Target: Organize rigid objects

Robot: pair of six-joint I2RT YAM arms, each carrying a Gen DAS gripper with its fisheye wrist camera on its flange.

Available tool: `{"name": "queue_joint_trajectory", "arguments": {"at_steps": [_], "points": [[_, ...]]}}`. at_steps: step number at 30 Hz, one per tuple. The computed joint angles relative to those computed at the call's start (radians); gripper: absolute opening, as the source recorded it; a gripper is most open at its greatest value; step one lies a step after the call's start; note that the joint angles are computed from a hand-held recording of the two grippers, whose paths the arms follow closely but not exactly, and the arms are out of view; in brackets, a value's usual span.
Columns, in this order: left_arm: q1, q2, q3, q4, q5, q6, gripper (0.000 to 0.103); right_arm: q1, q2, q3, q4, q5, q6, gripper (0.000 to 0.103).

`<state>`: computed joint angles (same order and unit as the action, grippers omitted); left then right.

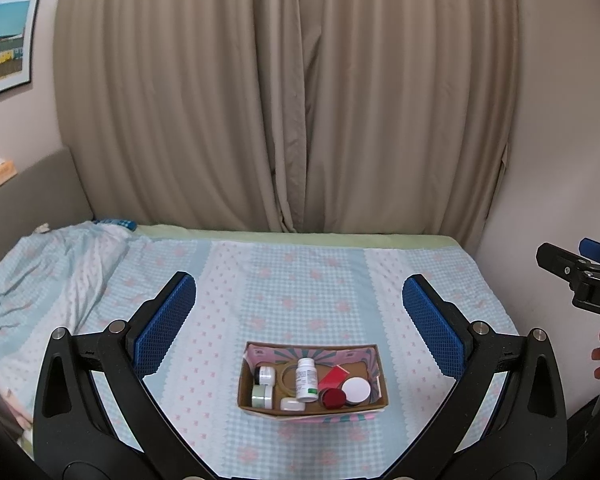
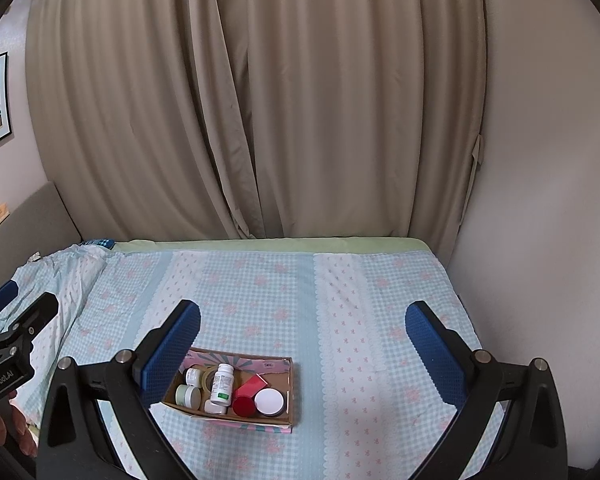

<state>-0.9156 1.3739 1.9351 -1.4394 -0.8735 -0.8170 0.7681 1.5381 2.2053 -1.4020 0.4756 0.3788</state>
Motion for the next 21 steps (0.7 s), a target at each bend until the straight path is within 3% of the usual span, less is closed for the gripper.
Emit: {"name": "queue_joint_trajectory", "arguments": {"at_steps": [21], "points": [[-0.051, 0.010, 0.035, -0.069, -0.047, -0.044, 0.103, -0.002, -0.018, -0.016, 0.008, -0.001, 0.000, 0.102]]}}
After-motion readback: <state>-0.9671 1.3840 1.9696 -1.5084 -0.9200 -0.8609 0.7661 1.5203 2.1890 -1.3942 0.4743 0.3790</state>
